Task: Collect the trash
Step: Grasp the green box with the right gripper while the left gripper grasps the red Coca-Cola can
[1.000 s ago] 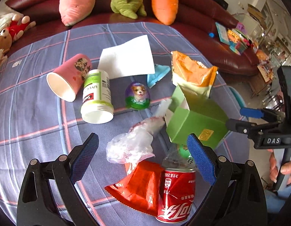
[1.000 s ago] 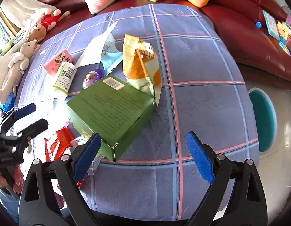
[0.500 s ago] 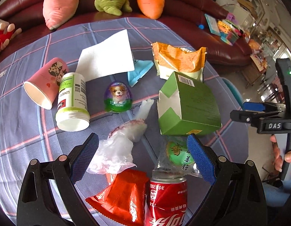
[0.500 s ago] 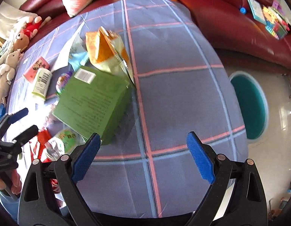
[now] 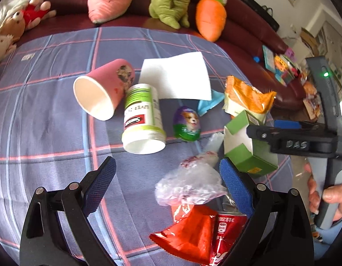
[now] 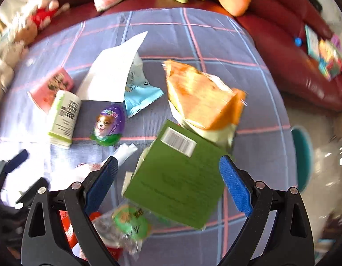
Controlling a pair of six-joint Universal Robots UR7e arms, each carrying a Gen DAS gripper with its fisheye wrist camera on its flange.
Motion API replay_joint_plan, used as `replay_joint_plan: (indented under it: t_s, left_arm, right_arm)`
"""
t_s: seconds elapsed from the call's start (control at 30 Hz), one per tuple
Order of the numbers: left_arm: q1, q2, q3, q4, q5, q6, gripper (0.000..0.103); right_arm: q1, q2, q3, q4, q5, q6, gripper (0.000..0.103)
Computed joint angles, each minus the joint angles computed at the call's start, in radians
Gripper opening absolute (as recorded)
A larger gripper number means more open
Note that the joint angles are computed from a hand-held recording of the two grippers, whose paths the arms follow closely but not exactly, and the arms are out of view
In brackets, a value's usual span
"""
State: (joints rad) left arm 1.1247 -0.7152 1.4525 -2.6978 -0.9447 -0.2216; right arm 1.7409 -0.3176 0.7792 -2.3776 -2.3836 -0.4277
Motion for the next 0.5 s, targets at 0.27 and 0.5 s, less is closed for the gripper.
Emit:
replay_joint_plan:
  t_s: [0.27, 0.5]
  left_arm:
    - [0.002, 0.011, -0.011, 0.010, -0.033, 0.008, 0.095]
    - [-0.040, 0.032, -0.018, 0.015, -0.047, 0.038, 0.095]
  right_arm:
    - [-0.025, -0.046, 0.068, -0.046, -0.072, 0.026, 0.089]
    - [-0.077, -0.197, 0.240, -0.132, -0.039, 0.042, 0.089]
